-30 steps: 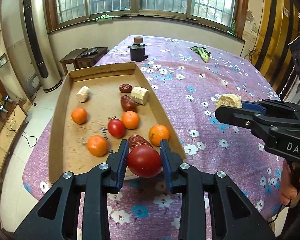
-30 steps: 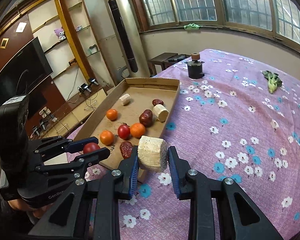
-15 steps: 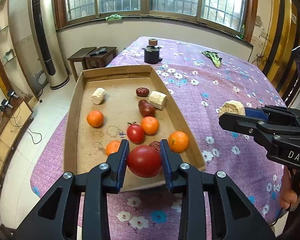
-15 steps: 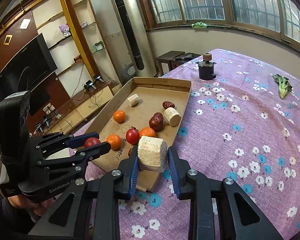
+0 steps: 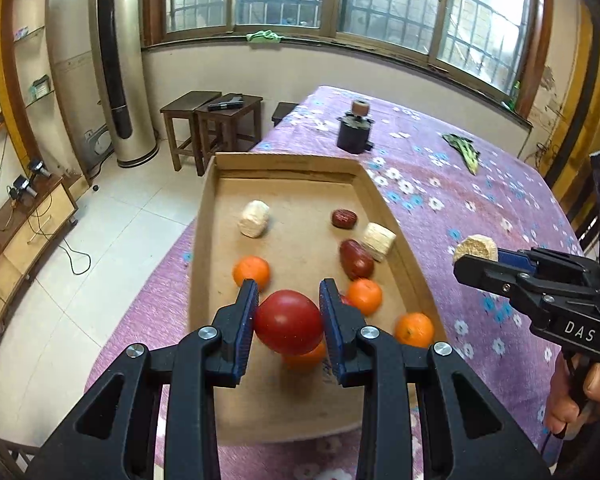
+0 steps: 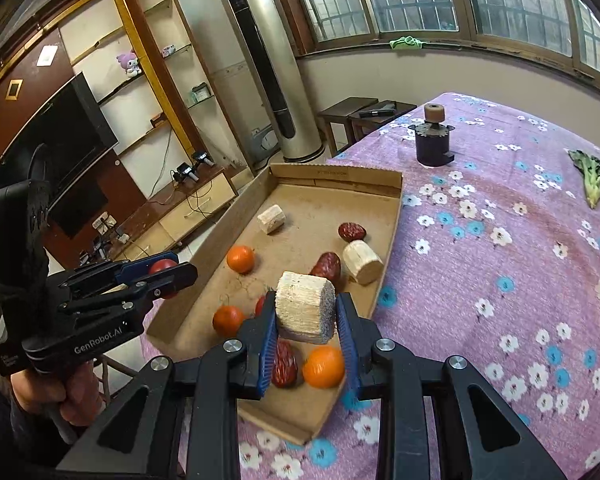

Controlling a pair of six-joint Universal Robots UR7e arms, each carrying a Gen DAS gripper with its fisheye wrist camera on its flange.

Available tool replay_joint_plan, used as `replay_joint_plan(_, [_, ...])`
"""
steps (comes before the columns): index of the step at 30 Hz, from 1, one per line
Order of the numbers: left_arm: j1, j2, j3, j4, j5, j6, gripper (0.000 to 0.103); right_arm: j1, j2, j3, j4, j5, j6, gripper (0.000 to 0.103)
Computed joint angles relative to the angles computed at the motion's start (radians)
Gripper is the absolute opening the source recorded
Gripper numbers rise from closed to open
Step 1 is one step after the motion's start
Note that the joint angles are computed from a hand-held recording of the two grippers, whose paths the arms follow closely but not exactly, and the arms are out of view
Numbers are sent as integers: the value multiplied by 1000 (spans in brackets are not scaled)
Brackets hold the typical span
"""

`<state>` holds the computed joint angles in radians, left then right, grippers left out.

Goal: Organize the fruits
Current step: 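Carry the tomato in left tool and the wooden block in right tool over the tray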

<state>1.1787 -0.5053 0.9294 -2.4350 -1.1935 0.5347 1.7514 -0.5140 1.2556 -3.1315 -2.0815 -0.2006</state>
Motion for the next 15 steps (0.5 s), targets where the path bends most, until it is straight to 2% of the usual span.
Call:
replay_joint_plan(5, [9, 67, -125, 65, 15, -28, 29, -11, 43, -102, 59, 14, 0, 28])
replay_joint_plan(15, [21, 274, -506, 275, 47, -77, 29, -40, 162, -360, 253, 63, 36, 28])
